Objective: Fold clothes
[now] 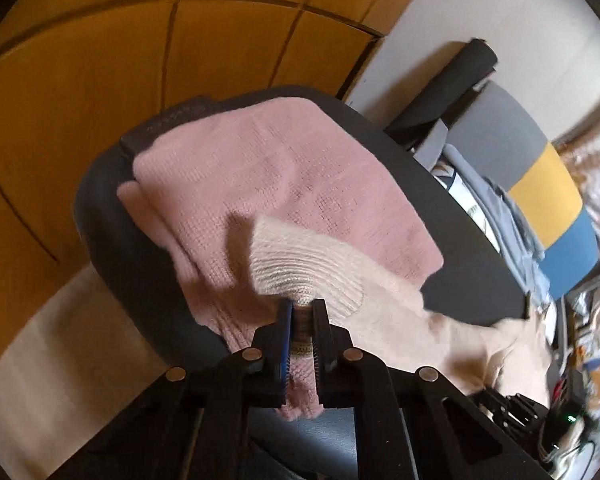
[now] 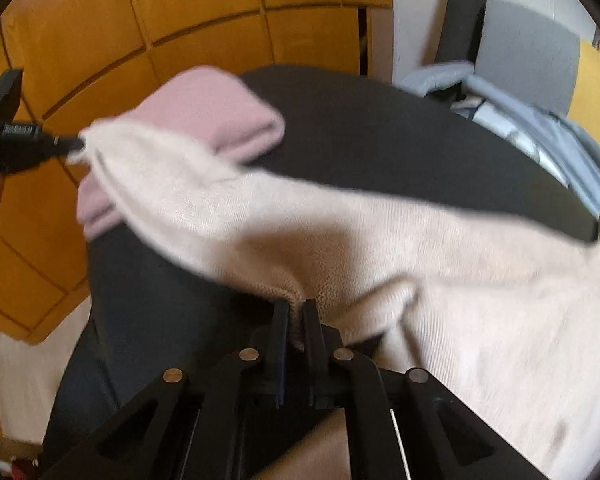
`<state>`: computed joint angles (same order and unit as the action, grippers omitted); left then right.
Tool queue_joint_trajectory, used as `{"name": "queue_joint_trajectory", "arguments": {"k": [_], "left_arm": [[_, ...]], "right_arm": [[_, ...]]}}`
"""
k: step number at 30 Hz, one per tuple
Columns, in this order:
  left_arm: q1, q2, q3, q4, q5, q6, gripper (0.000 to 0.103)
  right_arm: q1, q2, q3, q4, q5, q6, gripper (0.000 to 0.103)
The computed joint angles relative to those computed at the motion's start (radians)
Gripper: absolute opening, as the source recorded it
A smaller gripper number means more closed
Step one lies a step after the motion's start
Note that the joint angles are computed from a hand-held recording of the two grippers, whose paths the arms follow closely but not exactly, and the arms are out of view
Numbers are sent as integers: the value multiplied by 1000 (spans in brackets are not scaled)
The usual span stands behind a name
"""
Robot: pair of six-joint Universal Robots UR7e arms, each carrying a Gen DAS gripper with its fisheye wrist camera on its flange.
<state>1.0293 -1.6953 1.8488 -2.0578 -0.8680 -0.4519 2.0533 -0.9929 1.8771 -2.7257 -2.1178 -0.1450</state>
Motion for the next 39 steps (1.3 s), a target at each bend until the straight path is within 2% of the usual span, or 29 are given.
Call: {"name": "queue_joint_trajectory", "arguments": {"k": [2, 3, 4, 6, 8, 10, 12, 14, 15, 16, 17, 18, 20, 22, 24, 27, 31, 33, 35, 37, 39], "left_arm": [[2, 4, 7, 16, 9, 26, 10], [5, 9, 10, 23, 12, 39, 10], [8, 14, 14, 26, 14, 52, 10], [14, 22, 16, 6, -1, 75, 10], [20, 29, 19, -13, -15, 98, 13], [22, 36, 18, -16, -17, 104, 21], [19, 46, 10, -9, -13, 94, 41], [14, 64, -2, -1, -5, 82, 48], [10, 75, -9, 8, 8, 73, 47], [-3, 86, -14, 33, 46, 55, 40], [-16, 98, -21, 60, 82, 34, 10], [-27, 111, -30, 90, 114, 13, 9], [-42, 129, -49, 106, 131, 6, 9], [-71, 149, -69, 114, 195, 26, 8], [-87, 173, -97, 84, 234, 80, 8], [-102, 214, -148, 8, 293, 171, 8], [-102, 247, -163, -244, 327, 388, 8], [-85, 249, -154, -325, 320, 431, 8], [-61, 251, -145, -323, 336, 410, 8], [-19, 273, -127, -317, 403, 411, 8], [21, 297, -123, -272, 452, 358, 8]], "right_arm": [[-18, -18, 37, 7, 51, -3, 10], [-21, -34, 64, -33, 74, -34, 12], [-21, -46, 73, -32, 79, -29, 23], [-14, -72, 89, -37, 73, -12, 25], [-5, -106, 118, -101, 40, 17, 25], [-8, -141, 148, -184, 2, 47, 25], [-15, -157, 152, -219, -79, 95, 26], [-29, -177, 149, -213, -174, 140, 27], [-37, -185, 145, -208, -220, 160, 27], [-47, -187, 137, -191, -259, 168, 27], [-61, -190, 126, -142, -287, 189, 27], [-76, -193, 114, -91, -314, 211, 27], [-107, -195, 93, -14, -362, 244, 27], [-127, -204, 103, -64, -326, 201, 28], [-132, -208, 103, -61, -322, 194, 28], [-130, -195, 109, -107, -333, 173, 29], [-142, -207, 141, -191, -314, 149, 29], [-143, -205, 141, -197, -307, 157, 29], [-139, -197, 136, -191, -306, 173, 29], [-135, -199, 143, -184, -303, 204, 30], [-141, -204, 141, -181, -286, 231, 32]]}}
